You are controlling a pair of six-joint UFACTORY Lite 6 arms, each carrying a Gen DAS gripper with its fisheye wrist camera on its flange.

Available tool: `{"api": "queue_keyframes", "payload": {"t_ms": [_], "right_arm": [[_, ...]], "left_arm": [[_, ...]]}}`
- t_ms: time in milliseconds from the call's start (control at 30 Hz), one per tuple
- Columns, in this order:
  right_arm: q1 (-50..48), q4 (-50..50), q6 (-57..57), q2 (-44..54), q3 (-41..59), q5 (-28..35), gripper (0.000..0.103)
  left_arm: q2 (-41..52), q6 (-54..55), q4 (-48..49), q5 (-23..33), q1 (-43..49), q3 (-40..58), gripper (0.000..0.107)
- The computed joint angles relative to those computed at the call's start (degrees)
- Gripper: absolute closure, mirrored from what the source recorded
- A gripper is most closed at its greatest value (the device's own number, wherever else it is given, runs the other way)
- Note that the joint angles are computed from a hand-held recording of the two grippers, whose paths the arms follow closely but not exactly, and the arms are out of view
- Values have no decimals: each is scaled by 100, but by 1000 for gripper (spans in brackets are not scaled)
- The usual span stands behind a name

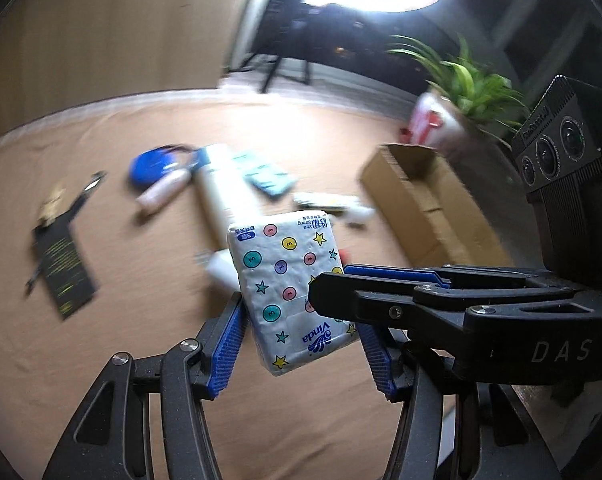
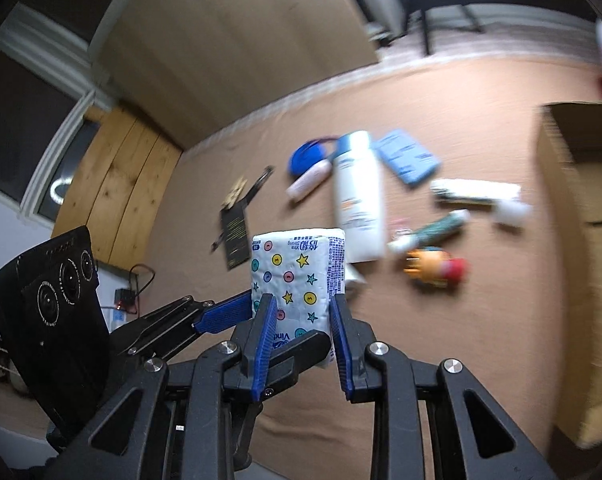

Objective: Organize objects
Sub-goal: 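Carry the tissue pack into the cardboard box and release it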

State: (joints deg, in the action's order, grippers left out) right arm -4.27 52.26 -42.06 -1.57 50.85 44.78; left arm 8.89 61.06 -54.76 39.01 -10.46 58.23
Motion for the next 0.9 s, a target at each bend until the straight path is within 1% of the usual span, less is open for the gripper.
{"api": "queue_keyframes", "payload": {"t_ms": [133, 233, 467, 567, 700, 900], "right_arm": [[-1128, -194, -379, -327, -141, 372, 78], [-1975, -320, -698, -348, -94, 630, 78], [-3425, -515, -1266, -3, 314, 1010, 78], [-3860, -578, -1468, 261, 524, 1083, 78], [-4185, -632, -1622, 560, 695, 1048, 78], [-4442, -670, -1757, 898, 964, 1045, 78]], "left_arm": [[0, -437, -87, -206, -937, 205, 49], [125, -751, -114, -359, -1629, 458, 49], [959, -1577, 50, -787, -3063, 1528, 49], [1391, -1914, 199, -894, -3490, 2024, 49], [1946, -2278, 437, -1016, -3917, 2618, 49], [2464, -2635, 724, -1074, -4221, 3172, 49]]}}
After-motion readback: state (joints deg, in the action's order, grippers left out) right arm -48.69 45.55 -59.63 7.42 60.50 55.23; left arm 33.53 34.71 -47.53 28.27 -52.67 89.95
